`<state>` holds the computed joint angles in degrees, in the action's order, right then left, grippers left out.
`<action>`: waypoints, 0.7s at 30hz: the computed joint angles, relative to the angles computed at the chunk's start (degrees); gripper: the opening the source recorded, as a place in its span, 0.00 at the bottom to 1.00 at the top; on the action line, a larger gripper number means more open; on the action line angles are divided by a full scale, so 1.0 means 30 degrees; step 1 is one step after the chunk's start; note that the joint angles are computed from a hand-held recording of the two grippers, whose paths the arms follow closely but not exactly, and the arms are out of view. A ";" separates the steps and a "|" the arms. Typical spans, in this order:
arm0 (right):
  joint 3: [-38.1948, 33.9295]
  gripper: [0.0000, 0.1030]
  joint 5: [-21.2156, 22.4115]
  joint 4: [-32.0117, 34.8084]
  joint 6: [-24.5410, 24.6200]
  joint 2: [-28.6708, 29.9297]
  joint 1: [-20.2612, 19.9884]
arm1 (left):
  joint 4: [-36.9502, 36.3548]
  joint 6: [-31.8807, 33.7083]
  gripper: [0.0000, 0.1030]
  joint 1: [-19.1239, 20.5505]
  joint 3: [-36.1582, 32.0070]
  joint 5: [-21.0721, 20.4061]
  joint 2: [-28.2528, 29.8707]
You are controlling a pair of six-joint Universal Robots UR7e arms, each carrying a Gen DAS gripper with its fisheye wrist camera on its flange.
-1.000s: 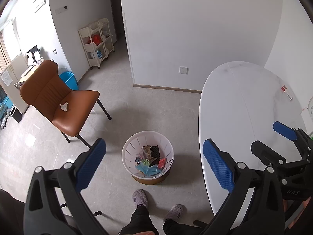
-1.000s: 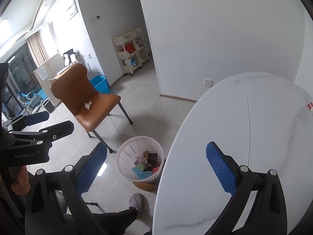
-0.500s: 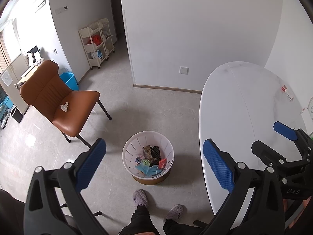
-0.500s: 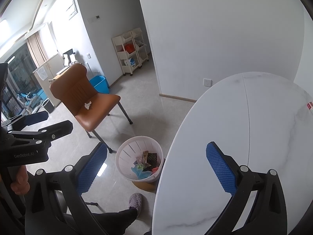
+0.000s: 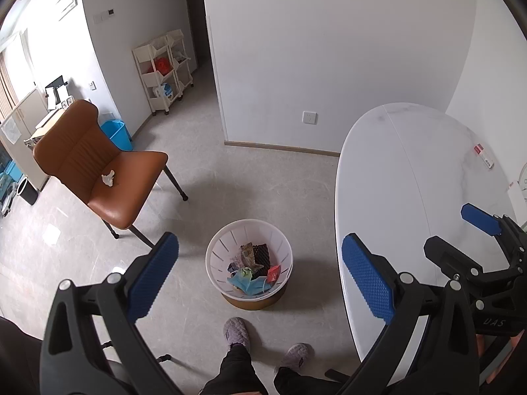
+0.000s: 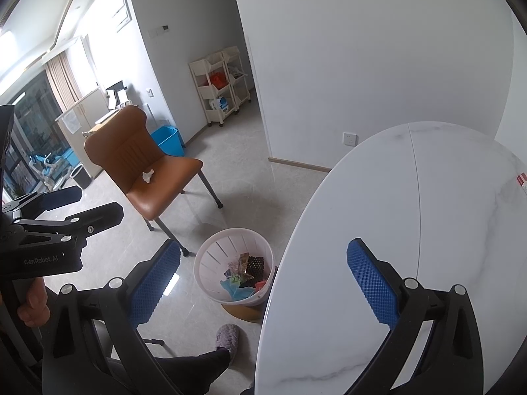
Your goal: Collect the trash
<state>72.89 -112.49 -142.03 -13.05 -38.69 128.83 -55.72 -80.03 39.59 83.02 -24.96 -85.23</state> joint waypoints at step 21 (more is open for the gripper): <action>-0.0003 0.98 0.0055 0.0028 -0.0026 -0.0011 -0.0035 | -0.0238 0.0129 0.92 0.0059 0.0250 -0.0035 -0.0167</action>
